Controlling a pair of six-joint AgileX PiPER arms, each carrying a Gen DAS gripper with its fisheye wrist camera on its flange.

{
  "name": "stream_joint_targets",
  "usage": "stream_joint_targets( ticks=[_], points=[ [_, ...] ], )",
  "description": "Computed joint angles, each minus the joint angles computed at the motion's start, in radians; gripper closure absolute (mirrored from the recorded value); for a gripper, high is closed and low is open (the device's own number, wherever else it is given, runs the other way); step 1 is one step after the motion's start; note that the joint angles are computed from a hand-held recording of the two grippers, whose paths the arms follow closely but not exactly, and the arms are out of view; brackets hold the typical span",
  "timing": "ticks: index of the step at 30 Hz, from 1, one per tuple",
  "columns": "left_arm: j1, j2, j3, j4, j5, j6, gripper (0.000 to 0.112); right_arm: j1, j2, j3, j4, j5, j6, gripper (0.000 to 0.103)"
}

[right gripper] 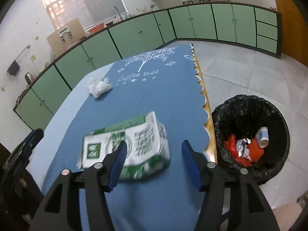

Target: Collect trash

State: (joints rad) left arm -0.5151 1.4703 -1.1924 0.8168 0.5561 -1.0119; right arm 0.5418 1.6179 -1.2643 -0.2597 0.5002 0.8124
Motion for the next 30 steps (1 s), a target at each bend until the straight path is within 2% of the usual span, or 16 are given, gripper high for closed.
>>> stream_joint_targets(
  ticks=[1, 3, 6, 8, 12, 19, 24, 26, 28, 30],
  points=[
    [-0.002, 0.004, -0.002, -0.001, 0.001, 0.002, 0.068, -0.019, 0.024, -0.021, 0.057, -0.001, -0.059, 0.045],
    [-0.003, 0.012, -0.01, -0.006, 0.003, 0.009, 0.068, -0.036, 0.057, -0.05, 0.141, 0.013, -0.157, 0.06],
    [0.003, 0.032, -0.027, -0.019, 0.0, 0.016, 0.068, -0.029, 0.061, -0.045, 0.128, -0.002, -0.165, 0.071],
    [0.009, 0.051, -0.048, -0.036, -0.002, 0.027, 0.068, -0.032, 0.035, -0.016, 0.089, -0.04, -0.137, 0.09],
    [0.01, 0.103, -0.11, -0.043, -0.002, 0.038, 0.068, -0.025, 0.033, -0.051, 0.061, -0.015, -0.171, 0.093],
    [0.04, 0.209, -0.249, -0.093, -0.013, 0.089, 0.068, -0.069, 0.014, -0.053, 0.091, -0.066, -0.191, 0.097],
    [0.073, 0.357, -0.459, -0.24, 0.006, 0.242, 0.068, -0.115, 0.042, -0.08, 0.116, -0.073, -0.221, 0.097],
    [0.076, 0.428, -0.559, -0.274, 0.031, 0.28, 0.067, -0.143, 0.051, -0.07, 0.197, -0.098, -0.284, 0.097],
    [0.08, 0.51, -0.677, -0.307, 0.07, 0.321, 0.057, -0.155, 0.059, -0.067, 0.237, -0.11, -0.318, 0.097],
    [0.077, 0.586, -0.788, -0.316, 0.12, 0.345, 0.053, -0.16, 0.067, -0.069, 0.261, -0.117, -0.343, 0.096]
  ],
)
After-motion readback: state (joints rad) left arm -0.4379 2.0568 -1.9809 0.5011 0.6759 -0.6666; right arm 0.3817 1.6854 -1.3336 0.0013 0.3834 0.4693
